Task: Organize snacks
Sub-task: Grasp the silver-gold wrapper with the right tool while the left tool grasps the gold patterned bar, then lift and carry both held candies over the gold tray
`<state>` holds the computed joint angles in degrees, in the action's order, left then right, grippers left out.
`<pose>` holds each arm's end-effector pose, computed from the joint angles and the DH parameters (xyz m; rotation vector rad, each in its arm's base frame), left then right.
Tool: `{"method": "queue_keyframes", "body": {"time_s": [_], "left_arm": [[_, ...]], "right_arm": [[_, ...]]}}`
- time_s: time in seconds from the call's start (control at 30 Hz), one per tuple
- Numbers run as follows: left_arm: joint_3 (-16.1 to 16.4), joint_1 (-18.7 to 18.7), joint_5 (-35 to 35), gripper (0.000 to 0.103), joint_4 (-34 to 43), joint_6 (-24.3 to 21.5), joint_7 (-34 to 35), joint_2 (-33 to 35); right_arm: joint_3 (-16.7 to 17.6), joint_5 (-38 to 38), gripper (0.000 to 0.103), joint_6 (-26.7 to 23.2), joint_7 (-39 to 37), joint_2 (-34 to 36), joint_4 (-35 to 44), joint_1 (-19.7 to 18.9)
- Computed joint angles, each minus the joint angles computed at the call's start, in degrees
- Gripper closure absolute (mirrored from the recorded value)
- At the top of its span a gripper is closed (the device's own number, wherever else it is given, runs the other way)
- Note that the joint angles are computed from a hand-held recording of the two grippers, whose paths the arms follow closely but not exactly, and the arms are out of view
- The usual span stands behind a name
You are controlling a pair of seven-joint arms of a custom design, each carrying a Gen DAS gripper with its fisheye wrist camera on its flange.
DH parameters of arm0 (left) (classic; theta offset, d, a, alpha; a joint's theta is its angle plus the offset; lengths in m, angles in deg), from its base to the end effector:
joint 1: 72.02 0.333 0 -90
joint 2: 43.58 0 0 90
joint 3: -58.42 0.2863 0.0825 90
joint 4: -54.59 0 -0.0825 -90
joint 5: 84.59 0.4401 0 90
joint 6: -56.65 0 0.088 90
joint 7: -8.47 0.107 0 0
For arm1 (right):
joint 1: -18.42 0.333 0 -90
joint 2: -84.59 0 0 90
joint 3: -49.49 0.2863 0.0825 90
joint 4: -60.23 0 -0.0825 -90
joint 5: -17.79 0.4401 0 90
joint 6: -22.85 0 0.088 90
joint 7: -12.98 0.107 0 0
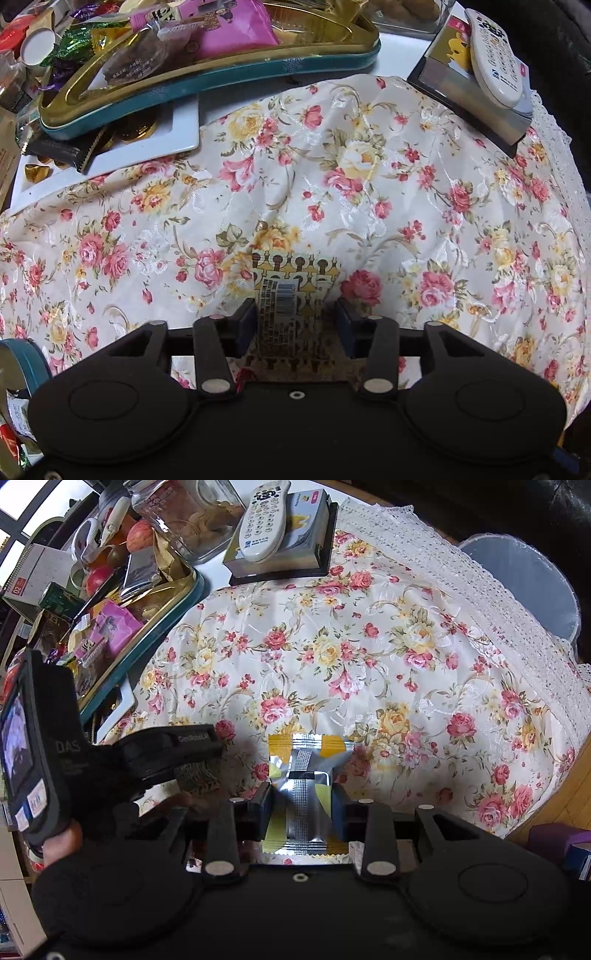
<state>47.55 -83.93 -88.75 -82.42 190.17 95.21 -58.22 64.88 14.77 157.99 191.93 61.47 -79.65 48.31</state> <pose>0.4892 -0.2055 0.3746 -1.8098 2.4396 -0.2544 0.3616 0.3626 0.4233 -1.1377 2.5620 -0.0336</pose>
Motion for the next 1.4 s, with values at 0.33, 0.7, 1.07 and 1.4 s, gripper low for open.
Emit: {"method": "queue_keyframes", "body": {"time_s": [0.33,0.7,1.07,1.4], "left_arm": [[3.5,1.3,-11.1,0.063,0.2,-7.9,6.2,-4.6],[7.4,5.6,-10.1,0.063,-3.0,-12.1,8.6,-17.8],[11.1,13.0,-5.6,0.062,-5.0,-18.0,9.4,-23.2],[14.2,20.3,-4.5,0.062,-3.5,-18.4,11.3,-21.9]], "right_arm": [[0.7,-1.8,0.068,0.8,1.0,-0.7,0.6,-0.3],[1.6,-4.6,0.068,0.0,2.3,2.2,4.4,-0.4],[1.4,-7.7,0.068,-2.0,-0.2,12.9,14.6,1.8],[0.5,-10.8,0.068,-1.9,-3.5,23.8,26.8,6.0]]}}
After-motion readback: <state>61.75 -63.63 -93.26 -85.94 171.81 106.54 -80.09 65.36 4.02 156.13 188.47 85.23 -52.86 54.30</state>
